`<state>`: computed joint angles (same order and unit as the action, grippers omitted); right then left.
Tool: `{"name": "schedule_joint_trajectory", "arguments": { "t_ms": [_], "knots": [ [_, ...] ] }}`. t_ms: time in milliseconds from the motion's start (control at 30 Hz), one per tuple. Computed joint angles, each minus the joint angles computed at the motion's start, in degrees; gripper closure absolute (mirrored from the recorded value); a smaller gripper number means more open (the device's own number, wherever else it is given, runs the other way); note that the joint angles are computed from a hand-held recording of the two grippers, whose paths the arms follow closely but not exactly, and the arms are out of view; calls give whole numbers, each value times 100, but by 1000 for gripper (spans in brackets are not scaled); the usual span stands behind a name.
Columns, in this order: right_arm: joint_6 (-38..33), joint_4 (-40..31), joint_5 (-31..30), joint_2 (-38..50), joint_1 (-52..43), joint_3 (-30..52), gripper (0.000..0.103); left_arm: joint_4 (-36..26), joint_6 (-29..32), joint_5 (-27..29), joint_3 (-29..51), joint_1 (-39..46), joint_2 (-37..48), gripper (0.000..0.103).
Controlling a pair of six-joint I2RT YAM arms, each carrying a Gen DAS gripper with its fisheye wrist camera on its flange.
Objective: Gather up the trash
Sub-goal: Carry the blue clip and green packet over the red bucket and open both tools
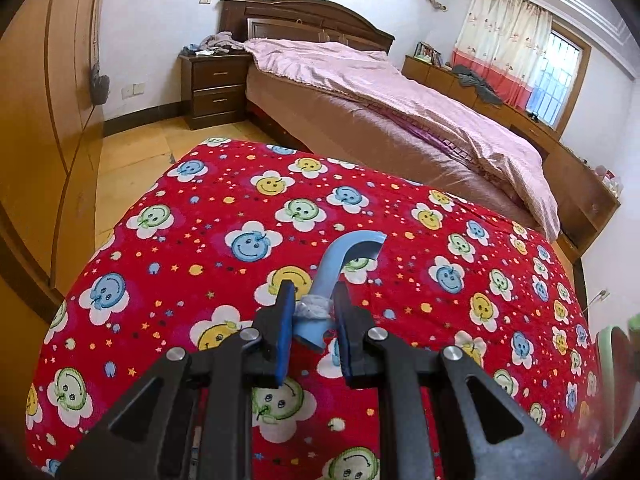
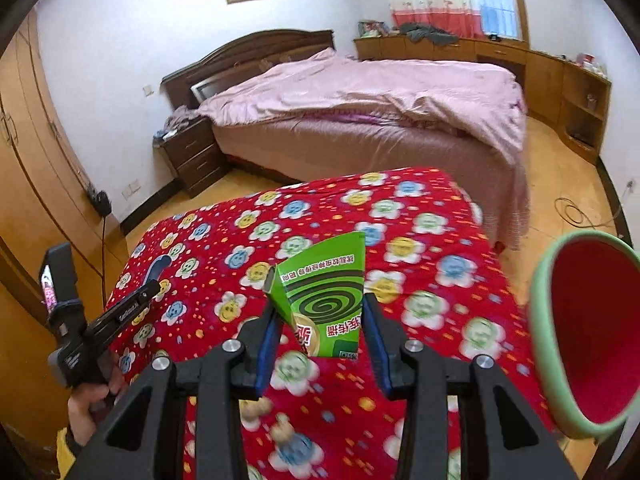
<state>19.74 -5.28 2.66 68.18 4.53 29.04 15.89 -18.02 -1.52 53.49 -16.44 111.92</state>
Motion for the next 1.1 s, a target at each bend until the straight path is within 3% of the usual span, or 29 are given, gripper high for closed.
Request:
{"name": "schedule_joint_trajectory", "arguments": {
  "t_ms": [300, 533, 767, 1100],
  "knots": [
    [-269, -1405, -397, -2326, -1270, -761, 61, 163, 96, -58, -195, -138, -187, 84],
    [-1149, -2497, -1550, -3524, -3476, -961, 60, -9, 275, -19, -342, -394, -629, 84],
    [-2227, -3037, -2955, -3673, -5681, -917, 60, -404, 364, 71, -550, -764, -1353, 84],
    [-3914, -3848, -4473, -3110, -7901, -692, 60, -974, 248, 223, -571, -1612, -2055, 84]
  ]
}}
